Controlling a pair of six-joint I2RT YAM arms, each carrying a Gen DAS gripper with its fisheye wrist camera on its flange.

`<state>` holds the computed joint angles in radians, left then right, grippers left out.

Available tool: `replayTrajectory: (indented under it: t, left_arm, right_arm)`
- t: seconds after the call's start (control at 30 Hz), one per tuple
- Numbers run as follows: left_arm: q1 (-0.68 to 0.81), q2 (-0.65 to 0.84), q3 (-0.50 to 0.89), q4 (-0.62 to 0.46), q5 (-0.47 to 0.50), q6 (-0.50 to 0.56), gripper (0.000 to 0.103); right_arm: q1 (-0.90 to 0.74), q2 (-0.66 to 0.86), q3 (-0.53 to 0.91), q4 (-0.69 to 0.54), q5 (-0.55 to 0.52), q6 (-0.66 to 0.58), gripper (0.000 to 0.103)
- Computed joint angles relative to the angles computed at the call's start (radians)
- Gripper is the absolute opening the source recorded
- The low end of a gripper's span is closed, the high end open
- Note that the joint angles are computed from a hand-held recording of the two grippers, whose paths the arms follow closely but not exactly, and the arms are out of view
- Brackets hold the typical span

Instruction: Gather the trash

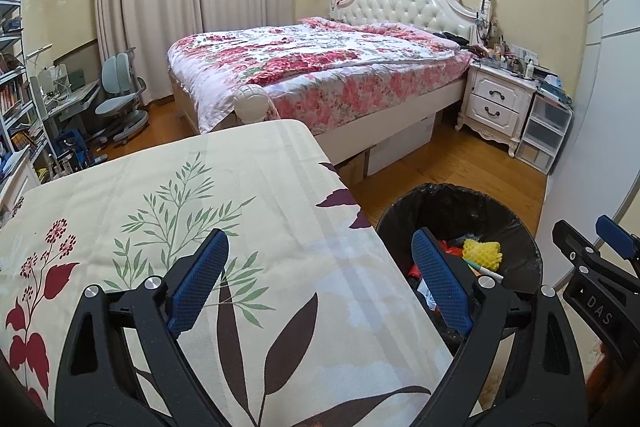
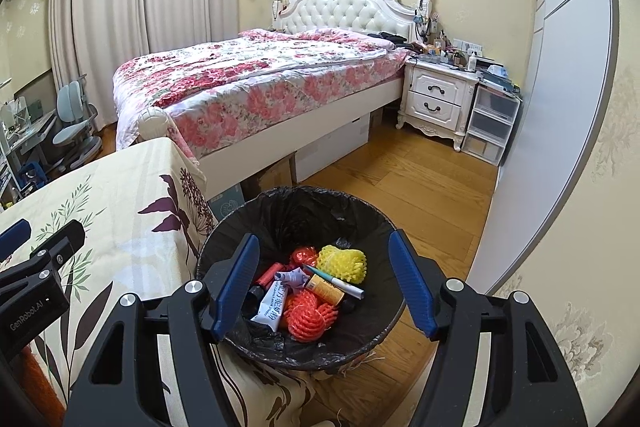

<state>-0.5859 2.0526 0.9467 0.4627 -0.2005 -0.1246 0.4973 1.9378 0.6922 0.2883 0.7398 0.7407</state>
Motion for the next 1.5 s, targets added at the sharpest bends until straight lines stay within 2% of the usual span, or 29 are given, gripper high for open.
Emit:
replayTrajectory:
  t: [0.93, 1.3, 1.5]
  left_arm:
    - [-0.024, -0.007, -0.012, 0.022, -0.033, 0.016, 0.091]
    - [-0.024, -0.015, -0.042, 0.063, -0.045, 0.021, 0.091]
    - [-0.011, -0.016, -0.044, 0.07, -0.039, 0.016, 0.095]
  right_arm:
    - [0.022, -0.047, -0.022, -0.041, 0.017, 0.027, 0.067]
    - [0.026, -0.033, -0.015, -0.036, 0.013, 0.021, 0.067]
    - [0.03, -0.029, -0.011, -0.038, 0.014, 0.022, 0.067]
